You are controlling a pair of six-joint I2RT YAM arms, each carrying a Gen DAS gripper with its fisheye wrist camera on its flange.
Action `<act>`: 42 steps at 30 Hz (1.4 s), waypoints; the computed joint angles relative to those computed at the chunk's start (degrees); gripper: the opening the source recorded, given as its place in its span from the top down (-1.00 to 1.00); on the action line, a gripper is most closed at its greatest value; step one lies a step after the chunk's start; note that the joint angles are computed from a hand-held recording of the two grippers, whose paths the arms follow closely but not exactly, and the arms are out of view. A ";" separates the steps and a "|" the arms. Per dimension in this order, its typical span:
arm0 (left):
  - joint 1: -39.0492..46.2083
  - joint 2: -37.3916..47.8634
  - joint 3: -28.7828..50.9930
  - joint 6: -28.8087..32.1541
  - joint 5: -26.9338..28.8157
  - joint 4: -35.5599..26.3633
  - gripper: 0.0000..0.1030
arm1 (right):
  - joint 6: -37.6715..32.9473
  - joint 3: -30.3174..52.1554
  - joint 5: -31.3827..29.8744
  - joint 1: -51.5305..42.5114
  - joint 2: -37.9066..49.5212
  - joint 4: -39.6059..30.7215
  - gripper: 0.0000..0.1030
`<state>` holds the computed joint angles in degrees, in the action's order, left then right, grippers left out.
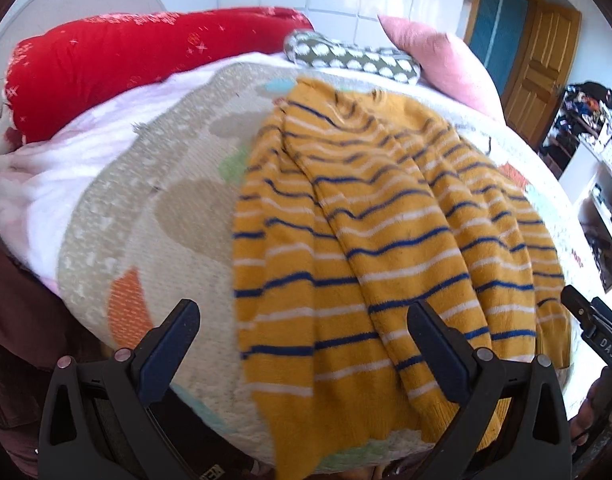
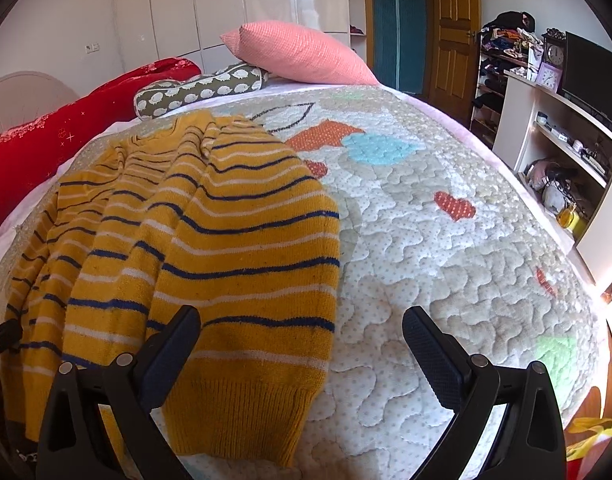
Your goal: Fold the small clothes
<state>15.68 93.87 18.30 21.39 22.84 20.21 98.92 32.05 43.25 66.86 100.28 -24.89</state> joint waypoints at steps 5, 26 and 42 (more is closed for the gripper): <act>7.90 -2.10 3.20 3.88 3.34 -5.71 -1.00 | -15.49 1.95 -0.51 -2.49 -7.49 5.43 -0.59; 28.78 7.87 14.18 16.96 12.39 -9.71 -1.00 | -42.84 38.66 -18.94 -14.81 23.56 5.60 0.25; 37.86 12.84 21.66 18.53 19.75 -15.69 -1.00 | -52.92 68.27 -31.91 -14.81 34.21 6.21 0.86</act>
